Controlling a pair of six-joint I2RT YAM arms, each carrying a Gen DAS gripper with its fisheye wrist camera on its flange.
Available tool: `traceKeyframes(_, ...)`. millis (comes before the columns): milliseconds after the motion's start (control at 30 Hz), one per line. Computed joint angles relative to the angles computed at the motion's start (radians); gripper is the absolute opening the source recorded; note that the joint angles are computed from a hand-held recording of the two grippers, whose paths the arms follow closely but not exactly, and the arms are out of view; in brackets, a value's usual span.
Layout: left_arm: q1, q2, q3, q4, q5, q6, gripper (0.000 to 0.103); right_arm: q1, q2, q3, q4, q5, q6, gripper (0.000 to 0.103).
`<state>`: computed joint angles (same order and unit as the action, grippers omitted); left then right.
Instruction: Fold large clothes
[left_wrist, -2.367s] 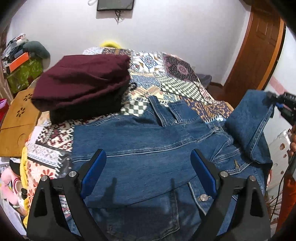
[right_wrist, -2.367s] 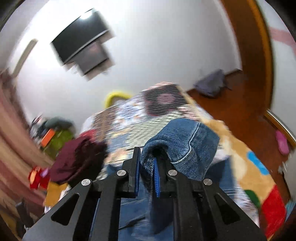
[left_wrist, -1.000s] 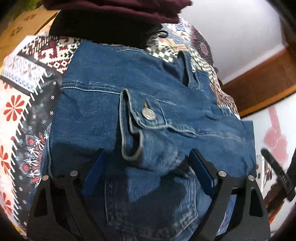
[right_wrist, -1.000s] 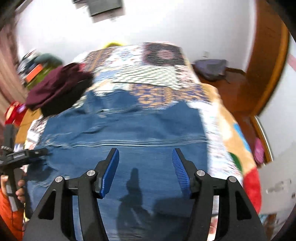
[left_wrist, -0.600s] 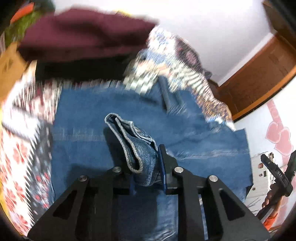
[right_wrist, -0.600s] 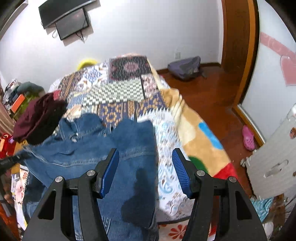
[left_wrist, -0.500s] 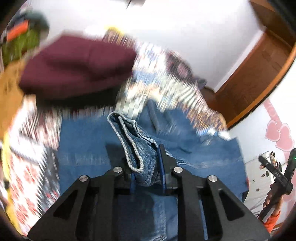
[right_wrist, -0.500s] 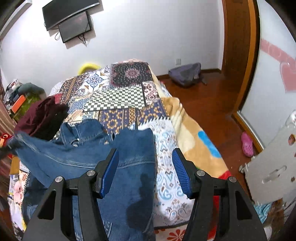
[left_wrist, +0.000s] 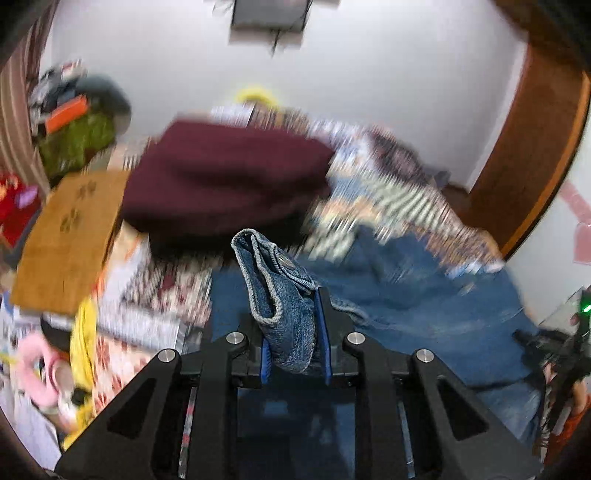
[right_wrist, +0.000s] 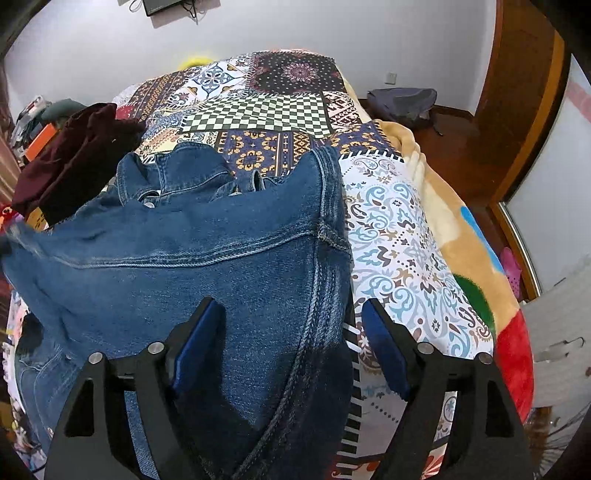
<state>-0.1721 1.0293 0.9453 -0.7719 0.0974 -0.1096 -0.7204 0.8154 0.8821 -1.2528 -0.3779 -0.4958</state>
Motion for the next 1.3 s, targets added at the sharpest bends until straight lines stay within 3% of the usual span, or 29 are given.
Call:
traceKeyframes(167, 0.074, 0.052, -0.170, 0.045, 0.037, 0.048, 0.028, -0.059, 0.029, 0.020, -0.039, -0.030, -0.056, 0.077)
traceKeyframes(233, 0.054, 0.051, -0.230, 0.064, -0.013, 0.049, 0.040, -0.077, 0.036, 0.029, -0.057, -0.038, -0.074, 0.077)
traceKeyframes(300, 0.025, 0.028, -0.272, 0.074, -0.080, 0.039, 0.059, -0.081, 0.050, 0.039, -0.064, -0.044, -0.072, 0.077)
traceKeyframes(400, 0.026, -0.004, -0.287, 0.062, -0.127, 0.019, 0.081, -0.082, 0.085, 0.065, -0.067, -0.041, -0.074, 0.077)
traceKeyframes(600, 0.111, 0.035, -0.180, -0.025, -0.043, 0.090, 0.081, -0.126, 0.198, 0.174, -0.081, -0.101, -0.081, 0.077)
traceKeyframes(833, 0.186, 0.140, -0.043, -0.009, 0.002, 0.123, 0.082, -0.097, 0.323, 0.230, -0.043, -0.151, -0.009, 0.077)
traceKeyframes(1033, 0.309, 0.376, 0.049, 0.008, 0.217, 0.116, 0.082, -0.052, 0.445, 0.191, 0.016, -0.162, 0.034, 0.075)
traceKeyframes(1133, 0.341, 0.503, 0.068, 0.027, 0.308, 0.096, 0.078, -0.028, 0.461, 0.181, 0.049, -0.161, 0.051, 0.056)
traceKeyframes(1200, 0.358, 0.568, 0.066, 0.057, 0.376, 0.082, 0.072, -0.014, 0.493, 0.200, 0.040, -0.182, 0.039, 0.030)
traceKeyframes(1233, 0.359, 0.572, 0.056, 0.075, 0.394, 0.079, 0.071, 0.004, 0.510, 0.208, 0.042, -0.183, 0.053, 0.027)
traceKeyframes(1300, 0.342, 0.556, 0.034, 0.131, 0.371, 0.057, 0.052, 0.029, 0.518, 0.211, 0.074, -0.179, 0.087, 0.019)
